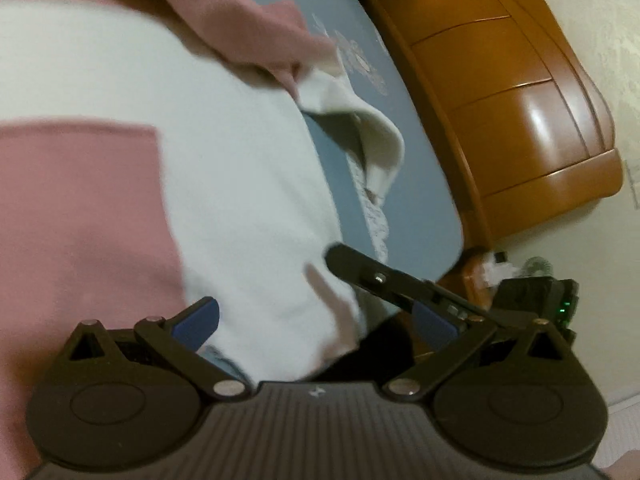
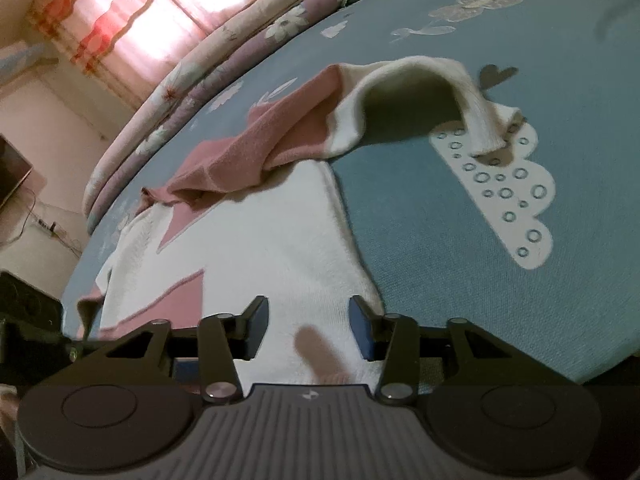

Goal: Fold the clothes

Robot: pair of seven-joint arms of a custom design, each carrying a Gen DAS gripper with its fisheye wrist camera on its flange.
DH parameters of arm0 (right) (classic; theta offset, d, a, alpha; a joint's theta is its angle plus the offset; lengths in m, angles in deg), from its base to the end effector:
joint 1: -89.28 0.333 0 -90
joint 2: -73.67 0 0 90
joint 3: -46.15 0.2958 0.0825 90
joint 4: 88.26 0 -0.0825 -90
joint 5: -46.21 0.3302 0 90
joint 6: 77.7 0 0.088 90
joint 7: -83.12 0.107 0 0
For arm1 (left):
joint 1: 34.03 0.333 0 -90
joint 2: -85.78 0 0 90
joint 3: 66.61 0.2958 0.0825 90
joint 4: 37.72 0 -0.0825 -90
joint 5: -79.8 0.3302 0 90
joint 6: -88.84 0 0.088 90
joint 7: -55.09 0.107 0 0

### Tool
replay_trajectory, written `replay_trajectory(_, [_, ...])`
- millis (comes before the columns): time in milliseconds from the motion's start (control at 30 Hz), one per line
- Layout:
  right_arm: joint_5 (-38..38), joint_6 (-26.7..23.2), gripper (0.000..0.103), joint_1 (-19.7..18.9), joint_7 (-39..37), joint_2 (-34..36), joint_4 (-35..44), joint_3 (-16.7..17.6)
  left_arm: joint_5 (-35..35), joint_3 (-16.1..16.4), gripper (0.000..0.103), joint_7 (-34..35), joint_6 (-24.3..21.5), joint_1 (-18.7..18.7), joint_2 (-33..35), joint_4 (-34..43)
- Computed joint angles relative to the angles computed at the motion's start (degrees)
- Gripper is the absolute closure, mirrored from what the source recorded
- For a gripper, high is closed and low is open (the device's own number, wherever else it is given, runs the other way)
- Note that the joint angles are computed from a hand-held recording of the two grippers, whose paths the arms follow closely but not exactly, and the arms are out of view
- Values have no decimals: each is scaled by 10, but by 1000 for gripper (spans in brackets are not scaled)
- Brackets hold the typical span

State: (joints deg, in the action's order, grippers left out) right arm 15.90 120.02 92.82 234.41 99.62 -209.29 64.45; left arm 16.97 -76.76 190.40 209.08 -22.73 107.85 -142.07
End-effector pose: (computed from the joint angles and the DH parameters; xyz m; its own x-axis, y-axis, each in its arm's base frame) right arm 0.5229 0.2531 0.3424 0.0304 -0.7994 -0.6001 -0.7808 0.3558 -0.5135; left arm 0.5947 -0.0218 0.3577 -0.2044 -0.5966 0.7761 -0.9581 -0.0407 -0.2836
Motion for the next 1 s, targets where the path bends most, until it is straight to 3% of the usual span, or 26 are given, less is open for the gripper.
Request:
replay_trajectory(100, [-28,27,56,-57,33,19,-3,46,-2,0,1,5,17,-3,-14,-5])
replay_trajectory(200, [-43,26,55,-43,44,17,2,30,-13,5,1,34,41,-1,-40,-19])
replay_trajectory(300, [-46,24,43,-14,32,13,9,6,2,19,1,49,95,-8,-71,-40])
replay_trajectory(500, [7,-6,18,120,-72,-8,18,-99,88,52,1,19,211,-16,-126,-100])
replay_trajectory(633, [51,-46,0,175,-116,-12,32,-131,98,68,1,-8,223,3,-137,-120])
replay_trajectory(800, [92,-108,0,290,-152,-16,53,-230,57,74,1,6,153,36,-125,-124])
replay_trajectory(933, [79,-170,2,362,-136,-18,76,-295,54,71,1,8,152,35,-121,-143])
replay_trajectory(1000, [45,-173,9,397,-107,-20,85,-330,29,70,1,35,150,40,-124,-150])
